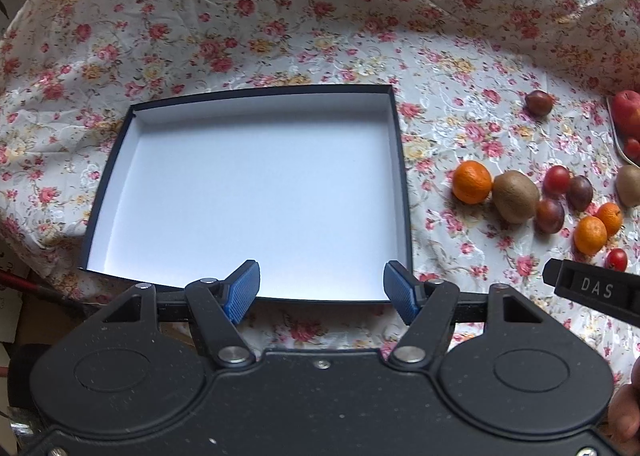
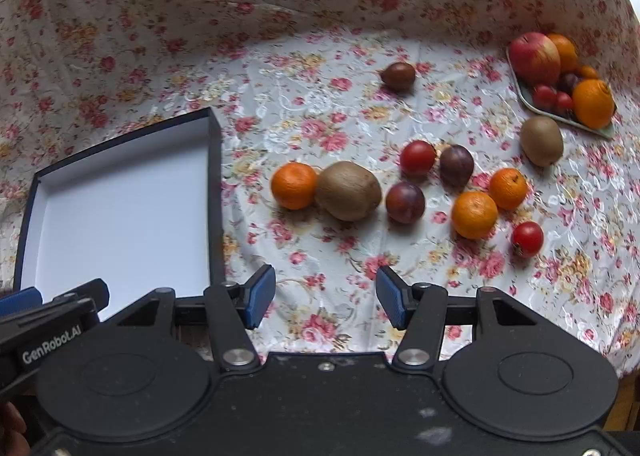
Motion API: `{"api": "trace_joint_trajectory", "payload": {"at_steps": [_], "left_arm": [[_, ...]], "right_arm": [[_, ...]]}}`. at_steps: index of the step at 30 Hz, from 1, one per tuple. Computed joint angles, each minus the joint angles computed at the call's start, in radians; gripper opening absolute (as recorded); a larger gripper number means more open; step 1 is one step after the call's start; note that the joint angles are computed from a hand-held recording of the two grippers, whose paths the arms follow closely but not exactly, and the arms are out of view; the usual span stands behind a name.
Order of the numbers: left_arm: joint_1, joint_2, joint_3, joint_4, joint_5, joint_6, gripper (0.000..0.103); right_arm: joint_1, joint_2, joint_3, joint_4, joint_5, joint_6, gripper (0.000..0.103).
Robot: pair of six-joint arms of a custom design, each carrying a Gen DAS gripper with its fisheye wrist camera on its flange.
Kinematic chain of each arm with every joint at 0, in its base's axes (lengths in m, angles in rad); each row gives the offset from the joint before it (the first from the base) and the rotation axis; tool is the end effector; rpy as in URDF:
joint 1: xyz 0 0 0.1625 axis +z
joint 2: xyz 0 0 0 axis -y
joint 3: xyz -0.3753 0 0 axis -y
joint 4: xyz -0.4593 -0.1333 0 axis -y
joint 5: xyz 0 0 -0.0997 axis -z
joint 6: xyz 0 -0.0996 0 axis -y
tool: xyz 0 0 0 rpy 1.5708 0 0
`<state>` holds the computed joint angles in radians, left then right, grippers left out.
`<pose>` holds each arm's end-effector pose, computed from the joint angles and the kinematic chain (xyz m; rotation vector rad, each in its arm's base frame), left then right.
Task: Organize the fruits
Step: 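Move the left tool to a mandarin and close its fingers on it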
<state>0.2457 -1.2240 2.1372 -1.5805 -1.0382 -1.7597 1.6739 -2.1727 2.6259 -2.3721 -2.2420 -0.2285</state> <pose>-0.3458 -0.2763 0.0205 -0.1872 2.1788 -0.5613 0.1040 -0.3117 0.2314 0.2538 -2.4189 0.3730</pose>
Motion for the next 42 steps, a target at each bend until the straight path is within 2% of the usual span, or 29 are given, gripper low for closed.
{"api": "trace_joint_trajectory", "payload": {"at_steps": [3, 7, 11, 15, 20, 27, 31, 36, 42], "left_arm": [[0.014, 0.043, -0.028, -0.048, 0.001, 0.058, 0.070], [0.034, 0.117, -0.091, -0.088, 0.038, 0.146, 0.071], [0.077, 0.171, -0.143, -0.157, 0.074, 0.217, 0.071], [0.120, 0.235, -0.210, -0.192, 0.120, 0.271, 0.071], [0.175, 0.292, -0.264, -0.272, 0.127, 0.328, 0.070], [0.224, 0.352, -0.317, -0.274, 0.114, 0.371, 0.070], [0.253, 0.366, -0.332, -0.270, 0.120, 0.395, 0.070], [0.297, 0.374, -0.337, -0.297, 0.096, 0.421, 0.070], [0.324, 0.371, -0.326, -0.307, 0.081, 0.434, 0.070]], "right_arm": [[-0.047, 0.002, -0.026, 0.020, -0.034, 0.025, 0.058], [-0.123, -0.019, -0.058, 0.028, -0.064, 0.039, 0.057], [-0.198, -0.022, -0.111, 0.022, -0.069, 0.003, 0.056], [-0.257, 0.016, -0.189, -0.012, -0.034, -0.015, 0.056], [-0.301, 0.085, -0.278, -0.076, 0.034, 0.003, 0.056], [-0.379, 0.248, -0.421, -0.067, 0.096, 0.092, 0.056], [-0.388, 0.306, -0.445, -0.125, 0.095, 0.103, 0.056], [-0.376, 0.379, -0.467, -0.193, 0.090, 0.062, 0.056], [-0.365, 0.463, -0.495, -0.198, 0.054, 0.036, 0.056]]}}
